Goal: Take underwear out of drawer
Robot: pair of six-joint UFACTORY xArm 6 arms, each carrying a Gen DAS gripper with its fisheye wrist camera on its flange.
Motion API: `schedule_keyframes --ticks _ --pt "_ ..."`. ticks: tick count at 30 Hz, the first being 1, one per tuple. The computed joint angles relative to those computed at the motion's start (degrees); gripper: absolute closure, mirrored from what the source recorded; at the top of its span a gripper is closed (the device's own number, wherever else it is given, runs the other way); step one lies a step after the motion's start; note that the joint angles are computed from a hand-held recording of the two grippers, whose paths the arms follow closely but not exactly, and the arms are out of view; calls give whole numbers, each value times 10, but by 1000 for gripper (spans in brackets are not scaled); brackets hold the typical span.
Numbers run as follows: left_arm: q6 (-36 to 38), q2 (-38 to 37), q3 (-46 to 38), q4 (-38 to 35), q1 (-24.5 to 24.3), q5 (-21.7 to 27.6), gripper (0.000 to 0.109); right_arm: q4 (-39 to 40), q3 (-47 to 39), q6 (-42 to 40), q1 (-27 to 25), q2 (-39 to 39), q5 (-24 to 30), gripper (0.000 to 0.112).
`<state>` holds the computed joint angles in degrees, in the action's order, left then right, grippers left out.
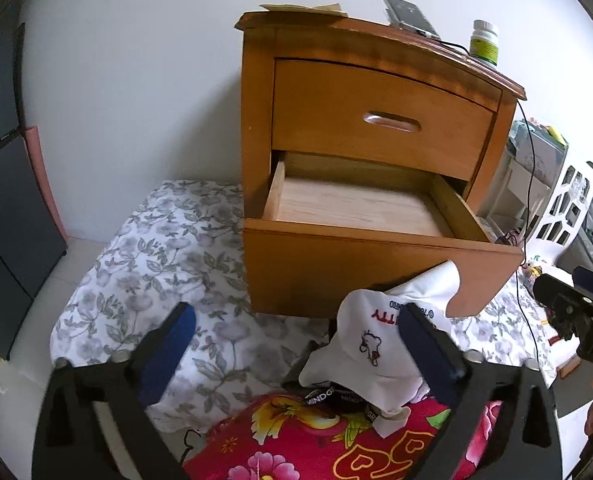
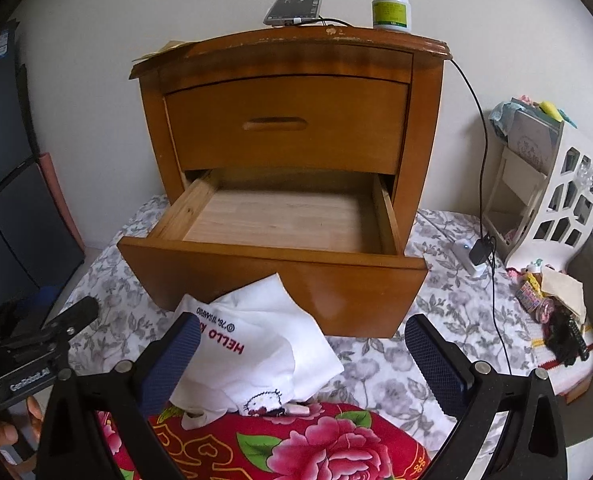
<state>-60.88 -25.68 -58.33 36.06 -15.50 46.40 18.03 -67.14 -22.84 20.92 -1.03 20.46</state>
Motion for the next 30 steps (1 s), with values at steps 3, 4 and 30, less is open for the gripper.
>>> schedule_keyframes --ticks 3,4,30 --pt "-11 -9 2 8 1 5 6 -3 -6 4 0 6 4 9" --pt "-11 -10 2 10 1 6 6 -3 -7 3 0 7 5 9" --pt "19 25 -35 9 -8 56 6 -21 -31 16 -2 24 14 9"
